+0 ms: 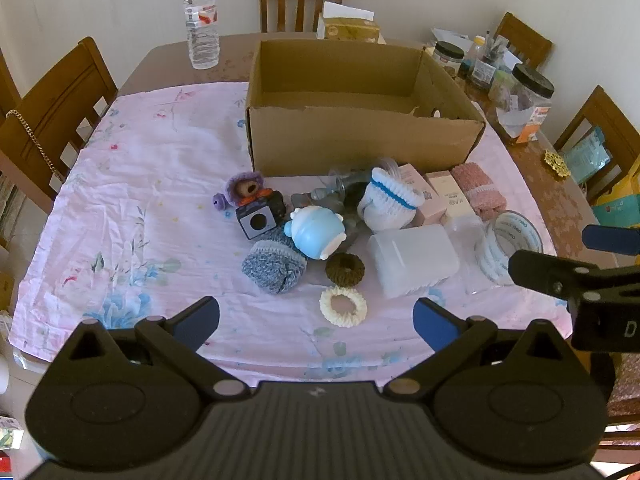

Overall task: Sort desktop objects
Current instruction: 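Close the left gripper on the cream scrunchie while the right tool approaches the white plastic box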

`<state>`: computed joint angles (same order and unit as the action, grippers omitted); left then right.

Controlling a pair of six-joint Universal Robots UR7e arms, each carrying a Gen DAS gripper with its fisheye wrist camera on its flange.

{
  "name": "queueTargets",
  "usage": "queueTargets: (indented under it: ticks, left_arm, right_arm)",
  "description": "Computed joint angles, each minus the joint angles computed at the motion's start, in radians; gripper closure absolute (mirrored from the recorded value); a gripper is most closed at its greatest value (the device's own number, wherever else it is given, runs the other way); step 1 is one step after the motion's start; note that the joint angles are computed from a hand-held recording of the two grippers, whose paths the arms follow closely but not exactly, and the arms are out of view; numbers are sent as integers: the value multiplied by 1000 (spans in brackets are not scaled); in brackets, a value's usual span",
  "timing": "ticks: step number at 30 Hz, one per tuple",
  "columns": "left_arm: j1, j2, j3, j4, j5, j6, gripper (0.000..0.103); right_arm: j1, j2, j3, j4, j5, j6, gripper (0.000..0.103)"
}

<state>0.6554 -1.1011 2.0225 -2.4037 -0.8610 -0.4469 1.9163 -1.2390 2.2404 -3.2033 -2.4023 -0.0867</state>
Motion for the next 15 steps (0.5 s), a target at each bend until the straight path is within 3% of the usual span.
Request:
queueTargets:
  ticks: [8, 15]
  left_arm:
    - [8, 15, -5, 4, -1, 4, 1]
    - [22, 32, 23, -78, 4, 56, 1]
  right_arm:
    - [-13, 4, 6, -18, 16, -21, 0]
    - [-31, 16, 12, -46, 28, -55, 0]
